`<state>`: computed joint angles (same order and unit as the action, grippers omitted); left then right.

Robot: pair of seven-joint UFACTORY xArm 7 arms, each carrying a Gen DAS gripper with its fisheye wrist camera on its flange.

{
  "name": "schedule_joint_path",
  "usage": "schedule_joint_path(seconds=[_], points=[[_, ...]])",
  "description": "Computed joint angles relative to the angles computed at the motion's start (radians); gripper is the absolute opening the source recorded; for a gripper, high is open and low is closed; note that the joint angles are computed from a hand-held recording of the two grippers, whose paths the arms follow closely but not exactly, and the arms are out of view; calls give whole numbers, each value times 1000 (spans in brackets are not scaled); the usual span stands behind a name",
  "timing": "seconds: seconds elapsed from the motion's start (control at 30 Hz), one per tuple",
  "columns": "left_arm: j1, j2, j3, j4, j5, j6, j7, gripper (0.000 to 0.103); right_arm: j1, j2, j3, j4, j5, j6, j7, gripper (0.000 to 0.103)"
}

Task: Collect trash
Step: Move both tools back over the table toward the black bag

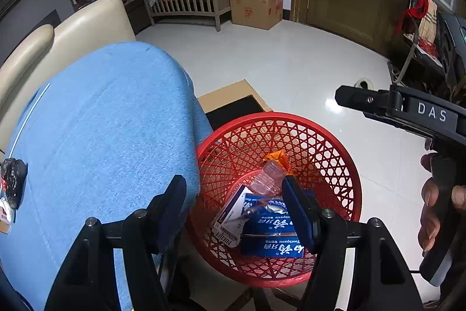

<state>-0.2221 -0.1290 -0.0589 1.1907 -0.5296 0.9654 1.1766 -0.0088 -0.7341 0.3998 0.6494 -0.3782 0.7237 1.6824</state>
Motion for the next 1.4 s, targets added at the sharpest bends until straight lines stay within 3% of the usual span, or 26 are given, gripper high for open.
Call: schedule_joint_path(seconds=[0.4, 0.87, 1.17, 1.33, 1.4], points=[[58, 62, 31, 85, -31, 22, -21, 69, 31, 124, -6, 100, -2, 17, -41, 78], [271, 352, 47, 410, -35, 71, -208, 69, 181, 495, -72, 394, -53, 63, -135, 79], [408, 548, 27, 635, -7, 10, -348, 69, 312, 779, -147, 694, -65, 108, -270, 79], [468, 624, 7, 724, 14, -18, -396, 69, 370, 991, -194, 962, -18, 108, -399, 79], [486, 636, -3, 735, 20, -30, -397, 69, 390, 1116, -207, 1136, 15, 121, -471, 79]])
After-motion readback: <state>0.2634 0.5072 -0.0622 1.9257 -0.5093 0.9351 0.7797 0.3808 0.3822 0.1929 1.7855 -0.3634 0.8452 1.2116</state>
